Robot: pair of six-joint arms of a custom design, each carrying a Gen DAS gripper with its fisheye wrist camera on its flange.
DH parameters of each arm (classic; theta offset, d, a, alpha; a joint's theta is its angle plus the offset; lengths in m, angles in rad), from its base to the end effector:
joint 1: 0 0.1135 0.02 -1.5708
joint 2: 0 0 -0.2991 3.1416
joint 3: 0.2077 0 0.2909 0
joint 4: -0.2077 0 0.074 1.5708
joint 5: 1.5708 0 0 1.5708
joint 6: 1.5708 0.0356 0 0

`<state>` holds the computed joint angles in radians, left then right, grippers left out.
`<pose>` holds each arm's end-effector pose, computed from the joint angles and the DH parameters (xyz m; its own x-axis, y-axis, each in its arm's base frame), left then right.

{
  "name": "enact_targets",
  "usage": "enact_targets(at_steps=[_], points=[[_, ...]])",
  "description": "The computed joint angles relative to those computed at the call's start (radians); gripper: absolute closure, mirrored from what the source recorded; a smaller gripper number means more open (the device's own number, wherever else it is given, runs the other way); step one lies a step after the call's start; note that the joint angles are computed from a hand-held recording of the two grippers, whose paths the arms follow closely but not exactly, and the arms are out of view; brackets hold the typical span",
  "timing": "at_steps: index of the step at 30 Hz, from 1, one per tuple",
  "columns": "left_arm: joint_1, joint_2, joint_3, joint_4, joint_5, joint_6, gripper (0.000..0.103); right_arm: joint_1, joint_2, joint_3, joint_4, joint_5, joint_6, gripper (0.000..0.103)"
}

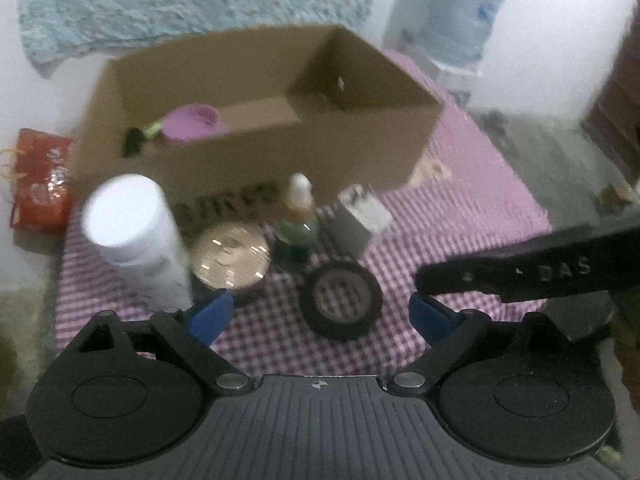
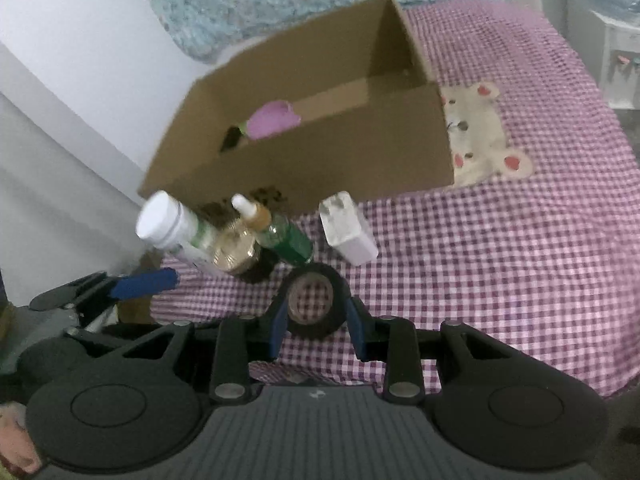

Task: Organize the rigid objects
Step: 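Reach the right tool back and grip the black tape roll's rim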

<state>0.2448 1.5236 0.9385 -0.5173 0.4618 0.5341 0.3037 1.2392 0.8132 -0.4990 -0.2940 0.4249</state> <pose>0.3183 0.0632 0.2106 -0.7562 0.2808 -0.5910 0.4219 0.8996 -0.1124 0.2561 0.0911 0.2470 -0.8809 0.1374 -0.4529 -0.0982 0.8830 0.4589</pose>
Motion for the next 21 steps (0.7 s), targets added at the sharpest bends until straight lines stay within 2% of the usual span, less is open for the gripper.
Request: enact_targets(at_steps=[3, 5, 8, 14, 21], points=[[-0.028, 0.032, -0.017, 0.027, -0.027, 0.021, 0.014, 0.051, 0.015, -0.003, 0.015, 0.049, 0.004, 0.068], [-0.039, 0.066, -0.005, 0.03, -0.041, 0.026, 0.022, 0.078, 0.039, -0.014, 0.041, 0.065, 0.008, 0.068], [-0.047, 0.079, -0.025, 0.045, -0.042, 0.016, 0.027, 0.102, 0.092, -0.001, 0.061, 0.081, 0.003, 0.068], [-0.063, 0.109, -0.02, 0.057, -0.065, 0.02, 0.034, 0.095, 0.17, 0.016, 0.086, 0.09, 0.003, 0.068], [-0.071, 0.142, -0.014, 0.068, -0.055, 0.016, 0.037, 0.093, 0.225, 0.024, 0.108, 0.1, -0.013, 0.07]])
